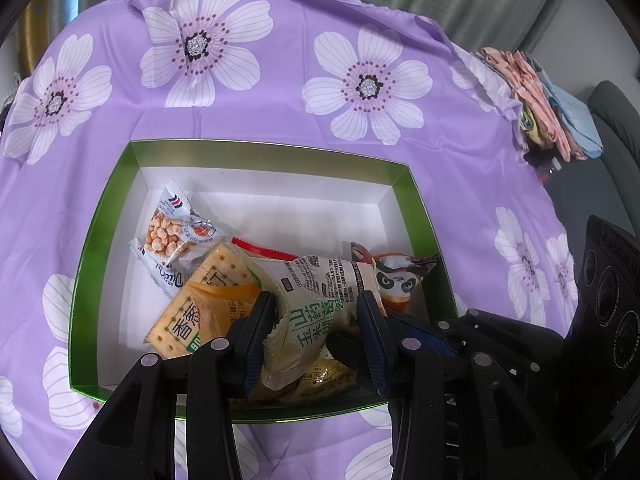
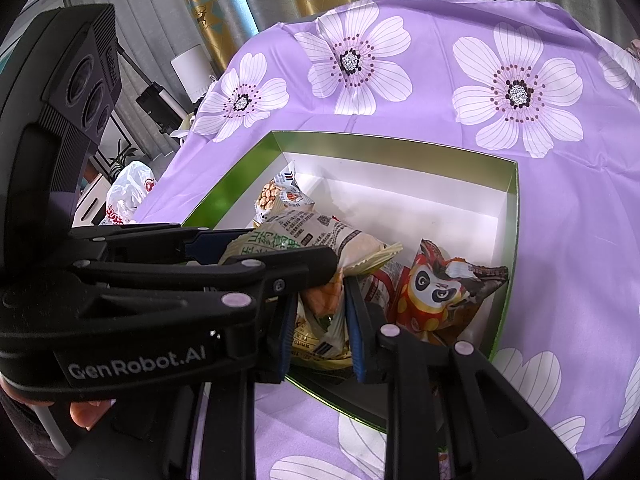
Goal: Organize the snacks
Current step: 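Hold the cream bag still inside the box with the left gripper, then open the left gripper to release the cream bag in the box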
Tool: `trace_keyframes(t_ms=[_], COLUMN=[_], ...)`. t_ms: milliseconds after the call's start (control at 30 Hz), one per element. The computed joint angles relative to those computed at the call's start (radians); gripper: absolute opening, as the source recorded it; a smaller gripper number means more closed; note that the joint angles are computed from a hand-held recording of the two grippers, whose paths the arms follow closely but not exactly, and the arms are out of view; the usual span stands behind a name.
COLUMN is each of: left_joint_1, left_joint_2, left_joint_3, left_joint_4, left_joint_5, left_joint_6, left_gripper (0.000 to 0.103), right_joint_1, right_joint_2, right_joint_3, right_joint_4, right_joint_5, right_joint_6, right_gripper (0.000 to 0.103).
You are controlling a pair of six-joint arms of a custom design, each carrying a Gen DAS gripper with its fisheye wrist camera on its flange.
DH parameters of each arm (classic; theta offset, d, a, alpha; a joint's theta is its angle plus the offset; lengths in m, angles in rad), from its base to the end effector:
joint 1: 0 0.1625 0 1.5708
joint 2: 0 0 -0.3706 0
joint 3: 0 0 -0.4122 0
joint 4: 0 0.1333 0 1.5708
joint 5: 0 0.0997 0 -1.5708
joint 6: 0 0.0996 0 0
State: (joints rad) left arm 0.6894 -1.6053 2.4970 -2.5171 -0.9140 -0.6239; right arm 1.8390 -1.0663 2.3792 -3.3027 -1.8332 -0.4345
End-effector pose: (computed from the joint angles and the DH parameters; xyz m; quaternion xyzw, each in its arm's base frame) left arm -0.1466 -0.3724 0.1388 0.1128 0.9395 -0.2392 0.2177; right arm 0.2135 -0.3712 0.0411 0.3082 -0.9199 0.1948 0.1446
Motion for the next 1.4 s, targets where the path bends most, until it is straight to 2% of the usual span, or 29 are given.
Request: trace_keyframes(t_ms=[600,767,967,1033,1100,1333,1400], left_joint_1=[0.006,0.006,0.005,0.006,0.01,0.015,0.016], left_joint_2=[-0.017,-0.017,-0.012,-0.018,-0.03,-0.074,-0.08], left_joint_3=[0.008,0.005,-0.003,-0.001,0.001,0.011,0.01], left_joint_4=[0.014,0.025,0.037,0.045,0.062,0.103,0.116], left_joint_5=[0.0,-0.001,0.004,0.004,0.004,-0.004,-0.005], left_joint_6=[-0.011,-0.019,-0.026,-0.03,-0.038,-0.052,-0.057], left_gripper=[0.042,0.042,0.042,0.044,0.051,0.054,0.057], right_joint_1=[-0.009,-0.007,-0.004,-0.004,-0.006,-0.003,-0.003], right_joint_2=[-0.002,-0.009,-0.012,-0.012,-0.012,-0.01,-0.011], right_joint_3=[0.01,0.005,0.004,0.003,-0.003,-0.006,-0.006], right_joint_4=[0.0,0.019,0.032,0.034,0.044,0.051,0.054], right_joint_5=[0.007,0.012,0.008,0.009,0.012,0.012,0.013], right_joint_6=[0.015,0.026,0.037,0.035,0.035,0.045,0.048], right_gripper=[0.027,0.034,0.036,0.037,0.039,0.042,0.044])
